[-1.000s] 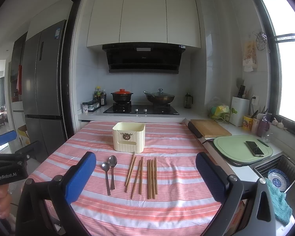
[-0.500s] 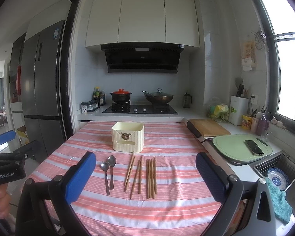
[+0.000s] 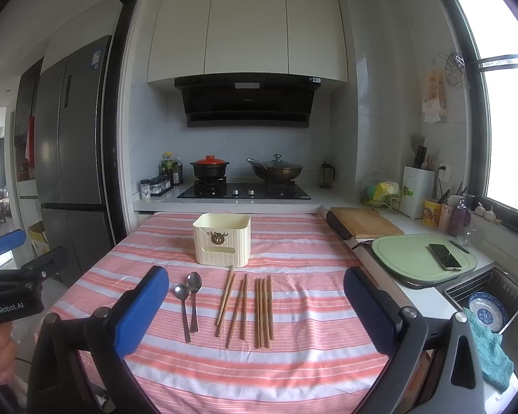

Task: Organize utensils

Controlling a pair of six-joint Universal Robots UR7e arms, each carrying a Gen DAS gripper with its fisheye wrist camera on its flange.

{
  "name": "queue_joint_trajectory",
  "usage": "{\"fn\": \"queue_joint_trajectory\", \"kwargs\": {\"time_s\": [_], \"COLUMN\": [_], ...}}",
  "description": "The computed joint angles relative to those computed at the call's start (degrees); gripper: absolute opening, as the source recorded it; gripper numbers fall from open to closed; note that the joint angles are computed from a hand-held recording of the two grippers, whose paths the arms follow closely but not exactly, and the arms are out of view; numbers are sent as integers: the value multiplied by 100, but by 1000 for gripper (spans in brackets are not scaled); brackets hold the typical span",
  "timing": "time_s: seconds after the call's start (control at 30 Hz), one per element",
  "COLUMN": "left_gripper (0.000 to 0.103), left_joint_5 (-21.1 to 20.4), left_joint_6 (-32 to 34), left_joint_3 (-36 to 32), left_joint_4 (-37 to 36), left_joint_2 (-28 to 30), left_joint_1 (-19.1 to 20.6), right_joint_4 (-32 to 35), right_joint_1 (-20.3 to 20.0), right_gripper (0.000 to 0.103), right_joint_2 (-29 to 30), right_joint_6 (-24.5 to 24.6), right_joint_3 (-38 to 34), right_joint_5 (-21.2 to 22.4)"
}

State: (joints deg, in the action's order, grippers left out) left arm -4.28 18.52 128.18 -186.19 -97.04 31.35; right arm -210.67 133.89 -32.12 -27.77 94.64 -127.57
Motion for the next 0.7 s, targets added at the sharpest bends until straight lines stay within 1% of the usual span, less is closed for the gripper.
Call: {"fn": "queue_joint_trajectory", "kwargs": {"time_s": [0.23, 0.3, 0.5, 0.57, 0.63, 0.7], "left_gripper": [103, 103, 103, 103, 103, 103], "left_joint_5": [-13, -31, -82, -84, -84, -111], "left_joint_6": [-121, -379, -432, -324, 12, 81], "left_joint_3": [31, 45, 28, -2, -63, -116], "left_joint_4": [124, 436, 460, 339, -56, -137], "left_joint_2": [-21, -85, -19, 33, 163, 221], "left_joint_1": [23, 46, 139, 169, 215, 290], "right_joint_4": [17, -10, 37, 47, 56, 60], "right_joint_1": [-22, -19, -40, -51, -62, -77], "right_gripper": [103, 103, 103, 103, 103, 103], "right_joint_2": [-21, 20, 6, 14, 22, 49], "right_joint_6": [9, 7, 27, 32, 30, 18], "right_joint_3": [16, 14, 19, 6, -17, -62], "right_joint_5": [4, -14, -11, -16, -21, -37]}}
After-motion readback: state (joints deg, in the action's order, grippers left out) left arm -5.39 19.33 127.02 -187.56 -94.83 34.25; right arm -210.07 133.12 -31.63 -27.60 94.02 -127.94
